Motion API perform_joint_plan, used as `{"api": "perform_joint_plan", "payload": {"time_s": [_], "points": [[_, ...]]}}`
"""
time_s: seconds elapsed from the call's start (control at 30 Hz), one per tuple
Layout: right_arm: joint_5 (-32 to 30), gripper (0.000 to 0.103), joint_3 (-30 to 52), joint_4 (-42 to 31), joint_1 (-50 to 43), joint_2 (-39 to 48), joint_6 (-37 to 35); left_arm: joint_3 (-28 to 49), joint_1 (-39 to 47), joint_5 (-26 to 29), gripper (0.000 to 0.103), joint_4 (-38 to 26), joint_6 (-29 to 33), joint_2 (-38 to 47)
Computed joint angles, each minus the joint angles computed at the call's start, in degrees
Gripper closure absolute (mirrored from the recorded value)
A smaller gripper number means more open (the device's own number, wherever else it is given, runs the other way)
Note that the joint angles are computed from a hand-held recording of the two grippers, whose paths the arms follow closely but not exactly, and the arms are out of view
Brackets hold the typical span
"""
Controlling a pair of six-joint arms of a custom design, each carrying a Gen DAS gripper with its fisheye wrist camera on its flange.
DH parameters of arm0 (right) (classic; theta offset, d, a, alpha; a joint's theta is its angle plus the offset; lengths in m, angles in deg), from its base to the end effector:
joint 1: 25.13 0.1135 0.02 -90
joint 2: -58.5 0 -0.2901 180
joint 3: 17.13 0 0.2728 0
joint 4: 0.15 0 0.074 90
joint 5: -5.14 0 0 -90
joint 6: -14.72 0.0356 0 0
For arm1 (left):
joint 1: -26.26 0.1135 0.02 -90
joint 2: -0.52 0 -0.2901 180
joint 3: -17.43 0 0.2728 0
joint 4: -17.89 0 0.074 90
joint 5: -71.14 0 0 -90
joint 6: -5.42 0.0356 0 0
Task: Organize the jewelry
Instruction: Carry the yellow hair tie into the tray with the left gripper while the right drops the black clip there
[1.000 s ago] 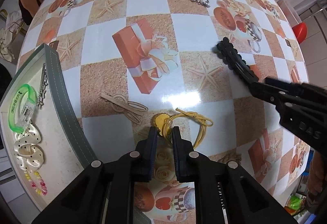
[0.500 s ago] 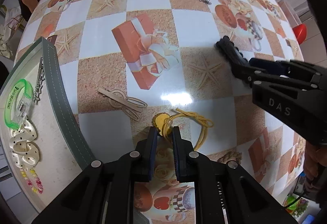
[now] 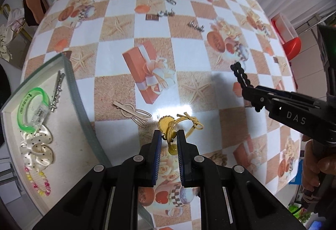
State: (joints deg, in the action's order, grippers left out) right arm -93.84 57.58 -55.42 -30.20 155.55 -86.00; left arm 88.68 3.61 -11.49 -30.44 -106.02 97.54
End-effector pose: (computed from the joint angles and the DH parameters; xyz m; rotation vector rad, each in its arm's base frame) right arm 0.3305 -0.0237 0.1911 -0.1677 2.8960 0.1824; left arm 0.3038 -0.1317 0.1777 0.0570 2.9143 -0.3268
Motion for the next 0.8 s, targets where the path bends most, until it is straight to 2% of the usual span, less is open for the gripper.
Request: {"api": "perform_joint_plan", "payload": {"time_s": [0.43, 0.8], "points": [[-2.83, 0.068, 0.94, -5.44, 5.55, -6.77, 3.6, -5.14, 5.59, 1.35, 0.083, -4.09, 1.57, -12.56], [-4.69, 0.068, 1.15, -7.28, 19.67, -8.84, 9.35, -15.17, 18.1, 2.9, 0.083, -9.06, 5.27, -25.81]]}}
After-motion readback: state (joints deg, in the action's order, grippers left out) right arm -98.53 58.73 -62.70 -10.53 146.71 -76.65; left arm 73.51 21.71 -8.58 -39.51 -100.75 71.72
